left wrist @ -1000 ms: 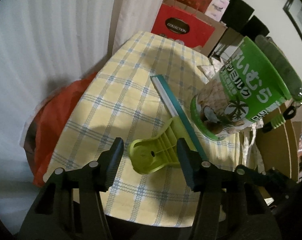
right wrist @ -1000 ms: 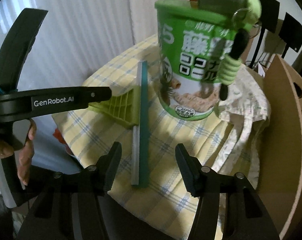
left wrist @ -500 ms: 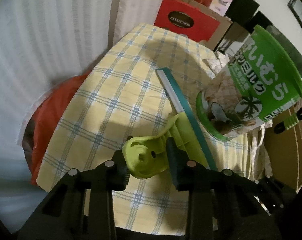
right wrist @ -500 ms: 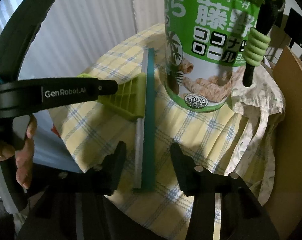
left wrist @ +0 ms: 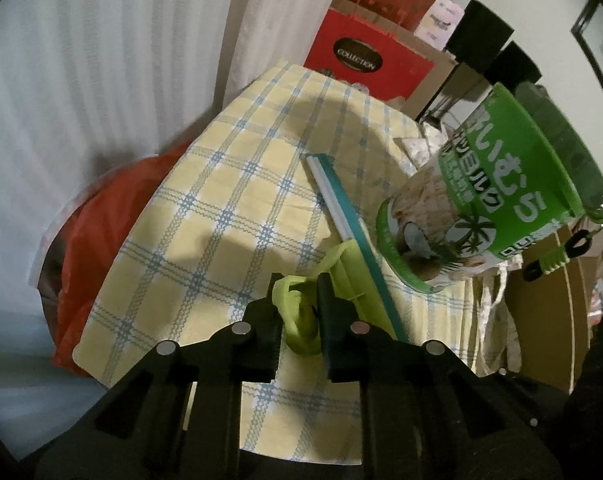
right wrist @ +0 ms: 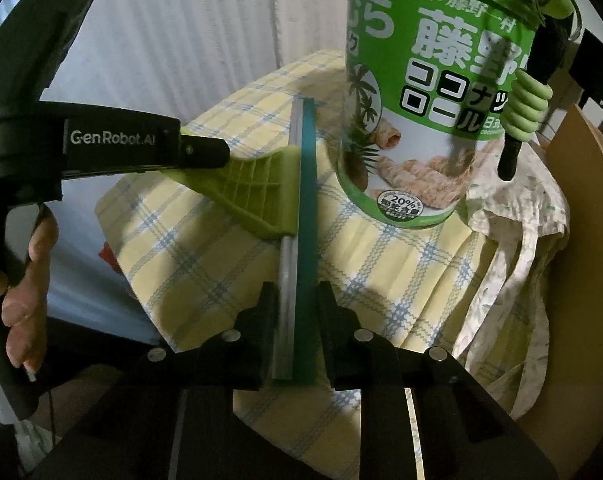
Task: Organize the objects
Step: 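Reach the right tool to the lime-green squeegee and grasp its teal blade, then grasp the squeegee handle with the left gripper while the right holds the blade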
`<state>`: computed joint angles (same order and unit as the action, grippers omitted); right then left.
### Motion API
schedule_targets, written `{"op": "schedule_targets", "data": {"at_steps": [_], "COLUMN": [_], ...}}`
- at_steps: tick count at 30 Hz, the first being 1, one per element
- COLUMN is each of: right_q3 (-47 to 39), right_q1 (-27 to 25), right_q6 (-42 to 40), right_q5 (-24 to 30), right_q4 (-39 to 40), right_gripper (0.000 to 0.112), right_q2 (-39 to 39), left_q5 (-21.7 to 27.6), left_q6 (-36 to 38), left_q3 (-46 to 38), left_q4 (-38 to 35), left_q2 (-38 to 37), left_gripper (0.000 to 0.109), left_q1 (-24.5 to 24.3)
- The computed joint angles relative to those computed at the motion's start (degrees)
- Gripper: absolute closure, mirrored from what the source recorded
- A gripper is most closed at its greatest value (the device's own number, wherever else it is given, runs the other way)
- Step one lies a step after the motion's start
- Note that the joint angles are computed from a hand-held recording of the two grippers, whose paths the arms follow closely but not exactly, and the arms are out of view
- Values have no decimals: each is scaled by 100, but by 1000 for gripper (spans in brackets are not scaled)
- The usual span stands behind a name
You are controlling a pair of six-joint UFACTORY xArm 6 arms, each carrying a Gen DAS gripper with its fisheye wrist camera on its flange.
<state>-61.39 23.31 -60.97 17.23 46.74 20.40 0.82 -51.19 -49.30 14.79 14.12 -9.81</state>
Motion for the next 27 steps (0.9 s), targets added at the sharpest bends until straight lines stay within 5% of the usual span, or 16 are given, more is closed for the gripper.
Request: {"op": "schedule_targets", "data": {"at_steps": [5, 13, 27], "right_q3": [102, 179, 685], "right_q1": [-90, -56, -201], "right_q6": [-382, -952, -1610], "right_q5": [179, 339, 543], "right_q4": [391, 1152, 1851], "right_gripper": [93, 92, 92], "right_q2": [-221, -536, -1553], "left_q5": [-212, -290, -96], "left_q6": [643, 389, -2179], "left_q3": [159, 394, 484], "left_q4": [-713, -433, 2534], "left_q2": [-199, -691, -1588], "left_gripper": [95, 95, 95], "left_q1": [-93, -21, 246]}}
